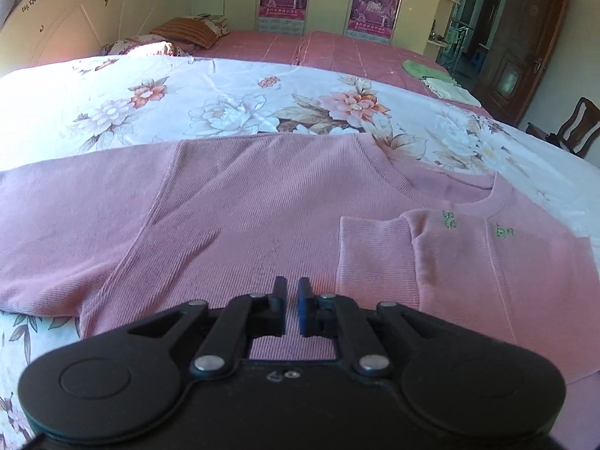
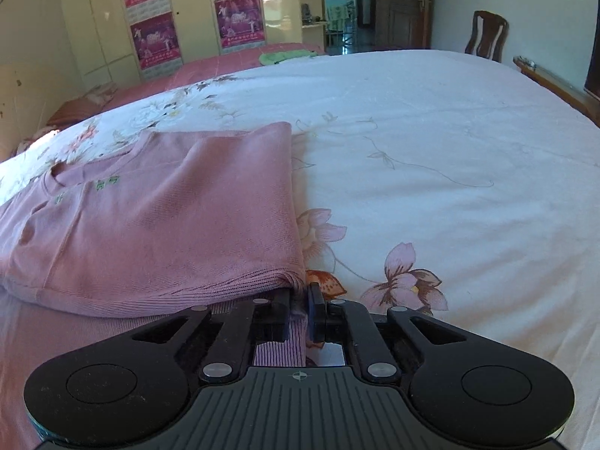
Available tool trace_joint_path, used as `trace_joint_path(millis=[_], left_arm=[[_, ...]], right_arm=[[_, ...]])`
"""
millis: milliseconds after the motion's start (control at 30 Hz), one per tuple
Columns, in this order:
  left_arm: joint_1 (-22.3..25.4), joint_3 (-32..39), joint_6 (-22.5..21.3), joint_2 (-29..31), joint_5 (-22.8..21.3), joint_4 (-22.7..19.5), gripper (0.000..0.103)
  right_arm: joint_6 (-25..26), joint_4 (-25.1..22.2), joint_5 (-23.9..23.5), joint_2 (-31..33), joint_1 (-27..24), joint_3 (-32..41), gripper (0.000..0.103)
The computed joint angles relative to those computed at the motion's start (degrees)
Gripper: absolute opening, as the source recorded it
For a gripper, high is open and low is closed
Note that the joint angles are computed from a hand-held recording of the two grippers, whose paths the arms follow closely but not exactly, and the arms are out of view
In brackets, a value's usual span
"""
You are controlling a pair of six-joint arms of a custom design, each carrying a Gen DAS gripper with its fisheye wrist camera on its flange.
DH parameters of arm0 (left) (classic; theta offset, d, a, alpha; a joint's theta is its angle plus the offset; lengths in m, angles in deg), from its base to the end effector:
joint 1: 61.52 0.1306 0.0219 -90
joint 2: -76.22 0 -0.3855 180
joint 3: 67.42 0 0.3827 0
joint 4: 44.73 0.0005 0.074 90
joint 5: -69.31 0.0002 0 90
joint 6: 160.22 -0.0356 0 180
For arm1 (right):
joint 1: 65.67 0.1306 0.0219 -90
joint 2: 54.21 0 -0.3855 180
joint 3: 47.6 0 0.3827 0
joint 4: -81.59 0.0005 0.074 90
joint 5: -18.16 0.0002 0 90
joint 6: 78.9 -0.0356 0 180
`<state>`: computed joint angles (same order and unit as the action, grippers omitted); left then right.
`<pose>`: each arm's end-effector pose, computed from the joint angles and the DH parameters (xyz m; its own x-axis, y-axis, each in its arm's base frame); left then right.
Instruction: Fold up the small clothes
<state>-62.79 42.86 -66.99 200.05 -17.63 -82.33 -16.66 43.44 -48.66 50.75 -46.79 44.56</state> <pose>0.6769 -0.0174 0.2757 -0.7805 -0.0390 -0.6239 0.0117 0.9970 -0.0769 0.5362 0.1680 0.3352 -0.6795 0.2201 -0.6999 0.2867 0.9578 0.0229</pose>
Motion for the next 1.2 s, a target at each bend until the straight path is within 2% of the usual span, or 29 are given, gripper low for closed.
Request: trace_joint_path(millis=[33, 67, 133, 167, 200, 300, 400, 467, 533, 600, 667, 700, 733, 767, 800, 833, 933, 967, 1033, 1100, 1167, 1200], left_arm=[[0.0, -0.7, -0.5, -0.8, 0.3, 0.7, 0.022], [0.0, -1.1, -1.0, -1.4, 1.0, 1.2, 0.022], [-0.3, -1.2, -1.6, -2.1, 2.5, 2.1, 0.030], [-0.6, -1.0, -1.8, -2.0, 3.2, 2.5, 0.033], [-1.1, -0.5, -1.8, -1.8, 3.8, 2.7, 0.038], [-2.5, 1.7, -0.2, 0.1, 4.5, 1.8, 0.039], [-3.7, 4.7, 0.3, 3.1, 0.3, 0.9, 0.041], [-3.9, 7.2, 1.1, 5.3, -2.9, -0.5, 0.049], [-3.7, 8.8, 1.8, 6.8, -3.2, -1.6, 0.071], [-3.5, 9.0, 0.6, 7.5, -2.8, -2.1, 0.074], [-3.4, 7.1, -0.4, 7.0, -4.0, 0.4, 0.076], [-3.2, 7.0, 0.2, 6.9, -4.2, 0.4, 0.076], [-3.0, 7.4, 0.9, 7.0, -4.2, -0.2, 0.075], [-3.0, 7.6, 1.3, 7.1, -4.7, -0.4, 0.073], [-3.1, 7.4, 1.6, 6.9, -5.4, -0.1, 0.063], [-3.1, 7.0, 1.7, 6.7, -6.1, 0.4, 0.056], [-3.6, 4.9, 0.3, 5.6, -7.7, 2.7, 0.051], [-3.7, 4.5, -0.1, 5.5, -8.0, 3.1, 0.051], [-3.5, 4.8, 0.7, 5.1, -7.4, 2.2, 0.050], [-3.5, 3.2, 1.2, 3.3, -6.8, 3.8, 0.050], [-3.9, 1.5, 0.1, 1.9, -6.5, 5.8, 0.053], [-4.1, 1.8, -0.7, 2.0, -5.4, 5.3, 0.061]], right_arm=[[-0.8, -0.2, -0.6, -0.8, -0.1, -0.7, 0.009], [-2.3, 0.3, -0.7, -2.1, 0.0, -1.8, 0.014], [-3.8, 2.3, 0.6, -4.5, 0.4, -3.8, 0.046], [-3.5, 3.8, 1.8, -5.2, 0.7, -4.3, 0.052], [-2.5, 4.6, 2.2, -5.2, 0.7, -4.0, 0.054], [0.6, 4.3, 0.3, -1.6, -0.6, 0.8, 0.054], [1.5, 3.5, -2.3, 3.4, -2.5, 6.8, 0.054], [1.0, 3.0, -3.7, 6.5, -3.7, 10.3, 0.054], [0.0, 2.5, -5.2, 9.3, -4.9, 13.4, 0.054], [-0.4, 1.3, -6.8, 12.4, -5.9, 17.3, 0.054], [-0.8, 0.0, -7.8, 15.1, -6.9, 20.8, 0.053], [-1.0, -0.3, -8.2, 16.0, -7.2, 22.0, 0.053], [-0.5, -0.3, -8.7, 16.5, -7.4, 22.8, 0.043], [0.2, -1.0, -9.7, 17.0, -7.6, 23.8, 0.028], [0.1, -1.8, -10.1, 17.2, -7.6, 24.5, 0.009], [1.1, -1.3, -9.3, 17.0, -7.4, 24.1, 0.009], [5.2, 0.4, -0.8, 16.5, -6.3, 21.8, 0.007], [4.4, 0.4, 0.6, 16.4, -6.5, 21.5, 0.007], [2.0, 0.7, -1.4, 15.5, -7.0, 20.6, 0.008], [4.0, 2.6, 0.3, 14.1, -6.1, 19.4, 0.008], [5.6, 4.6, 0.3, 13.2, -5.1, 18.6, 0.015], [5.8, 5.0, -0.4, 13.2, -4.7, 18.7, 0.027]])
